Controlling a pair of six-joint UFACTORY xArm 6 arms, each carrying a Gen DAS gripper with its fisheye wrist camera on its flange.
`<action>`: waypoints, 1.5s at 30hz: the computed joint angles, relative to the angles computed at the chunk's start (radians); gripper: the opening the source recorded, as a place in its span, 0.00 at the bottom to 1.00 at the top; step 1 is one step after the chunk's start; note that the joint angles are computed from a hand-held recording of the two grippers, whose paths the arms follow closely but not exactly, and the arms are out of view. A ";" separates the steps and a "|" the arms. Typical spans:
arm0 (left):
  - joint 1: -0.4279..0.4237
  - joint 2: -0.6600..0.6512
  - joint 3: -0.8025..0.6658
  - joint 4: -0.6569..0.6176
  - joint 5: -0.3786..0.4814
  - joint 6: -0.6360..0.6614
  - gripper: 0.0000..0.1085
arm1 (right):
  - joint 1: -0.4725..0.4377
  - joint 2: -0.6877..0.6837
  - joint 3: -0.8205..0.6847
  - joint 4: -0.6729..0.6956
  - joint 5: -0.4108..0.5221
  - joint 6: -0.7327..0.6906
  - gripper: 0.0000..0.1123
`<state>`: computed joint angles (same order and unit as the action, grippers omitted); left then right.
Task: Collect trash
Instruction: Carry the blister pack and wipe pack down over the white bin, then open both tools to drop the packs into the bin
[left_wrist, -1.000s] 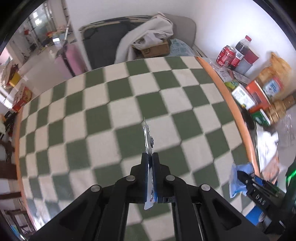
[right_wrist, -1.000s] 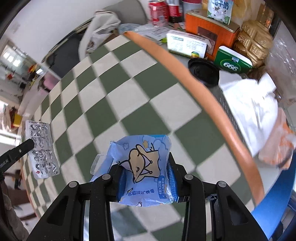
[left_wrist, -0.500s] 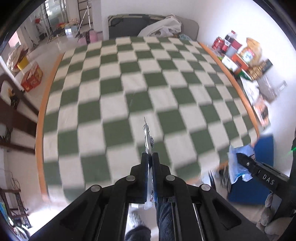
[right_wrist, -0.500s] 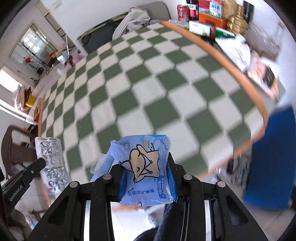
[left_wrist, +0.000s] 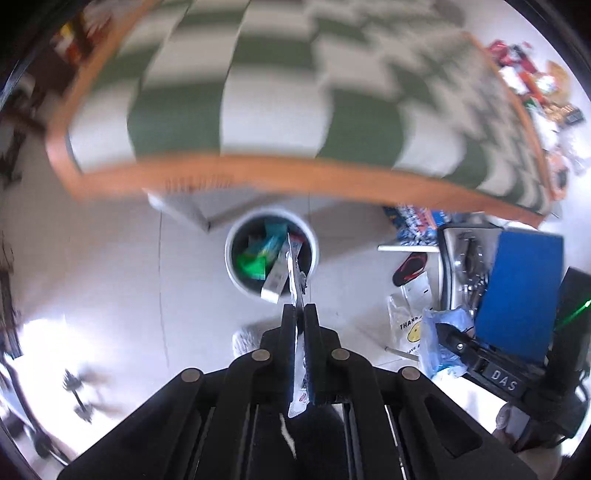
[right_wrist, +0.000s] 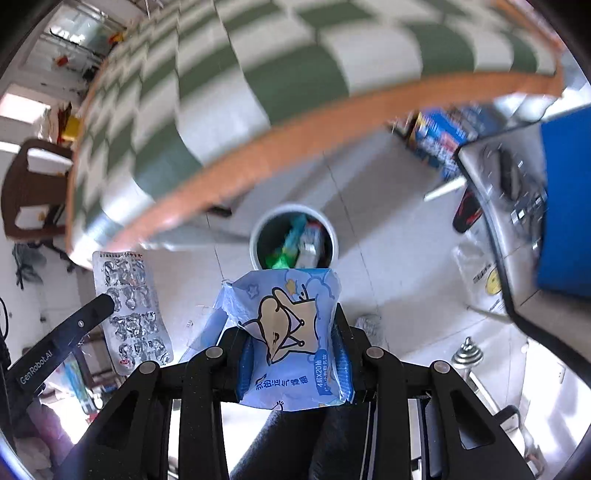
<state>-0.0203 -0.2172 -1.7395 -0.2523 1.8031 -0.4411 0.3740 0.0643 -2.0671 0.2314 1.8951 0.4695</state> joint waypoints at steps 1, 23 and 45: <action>0.004 -0.033 0.085 -0.007 -0.043 -0.006 0.02 | 0.005 -0.044 0.105 -0.001 -0.044 -0.006 0.34; 0.001 0.077 0.808 -0.054 -0.770 0.073 0.77 | 0.027 0.197 0.907 0.190 -0.972 -0.324 0.75; -0.114 -0.229 0.392 0.199 -0.086 -0.116 0.95 | 0.093 -0.190 0.674 -0.139 -0.453 -0.258 0.92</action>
